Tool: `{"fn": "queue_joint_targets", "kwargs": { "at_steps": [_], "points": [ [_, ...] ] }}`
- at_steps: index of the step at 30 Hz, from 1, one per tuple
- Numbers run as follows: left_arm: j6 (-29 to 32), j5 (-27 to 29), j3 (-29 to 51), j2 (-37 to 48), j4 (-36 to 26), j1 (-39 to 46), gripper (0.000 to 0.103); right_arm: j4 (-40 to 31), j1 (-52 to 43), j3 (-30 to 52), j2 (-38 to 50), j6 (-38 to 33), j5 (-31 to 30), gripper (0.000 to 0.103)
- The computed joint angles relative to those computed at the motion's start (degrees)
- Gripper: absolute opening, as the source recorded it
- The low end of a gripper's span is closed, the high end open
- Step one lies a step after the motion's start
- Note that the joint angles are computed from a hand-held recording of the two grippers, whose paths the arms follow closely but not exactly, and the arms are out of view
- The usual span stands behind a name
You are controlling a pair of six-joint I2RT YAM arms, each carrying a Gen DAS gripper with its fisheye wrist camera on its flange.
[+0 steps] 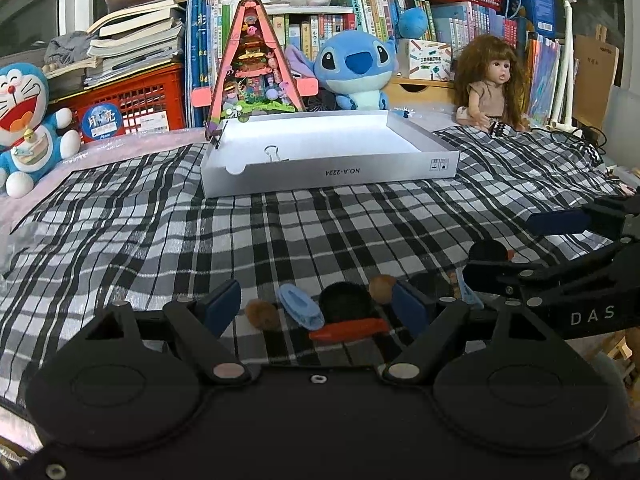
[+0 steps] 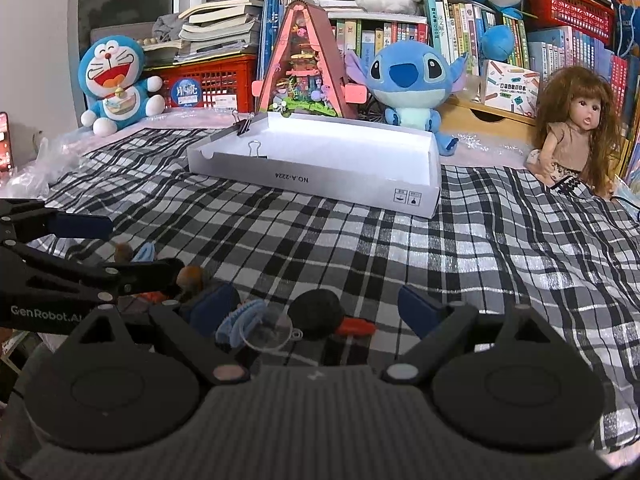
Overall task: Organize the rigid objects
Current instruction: 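Lower the left tool onto the red-handled screwdriver and close it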
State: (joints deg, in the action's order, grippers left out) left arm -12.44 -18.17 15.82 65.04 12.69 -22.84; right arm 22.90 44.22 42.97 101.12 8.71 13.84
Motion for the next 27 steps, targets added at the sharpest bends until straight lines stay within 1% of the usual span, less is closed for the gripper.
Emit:
{"fn": "queue_joint_targets", "kwargs": {
  "at_steps": [3,9,15,17,20,21,22,27],
  "points": [
    [-1.1,-1.0,-1.4,-1.2,0.5,-0.5,0.081,0.5,0.2,-0.6,0.0,0.0,0.3,0.096],
    [-4.0,-4.2,-5.9,-5.0,3.7,-2.5,0.081,1.9,0.8,-2.3,-0.1,0.9,1.1,0.095],
    [-4.2,-6.6,-6.9,-4.3,4.3,-5.3,0.080,3.7,1.2,-4.0,0.0,0.9,1.4,0.094],
    [-4.2,-6.6,-7.1,-4.0,4.9,-5.9,0.076,4.3,1.2,-4.5,0.0,1.2,1.2,0.093],
    [-4.7,-6.3,-7.4,-4.7,4.6,-6.9,0.069,5.4,1.1,-5.4,-0.2,1.7,1.2,0.088],
    [-4.8,-6.1,-7.5,-5.0,4.6,-7.2,0.065,5.8,1.1,-5.8,-0.4,1.7,1.1,0.085],
    [-4.8,-6.1,-7.6,-5.3,4.4,-7.6,0.063,6.2,1.1,-6.1,-0.6,1.8,0.9,0.082],
    [-4.8,-6.0,-7.0,-3.5,4.8,-8.5,0.052,8.0,2.4,-7.1,-0.6,0.5,2.0,0.073]
  ]
}}
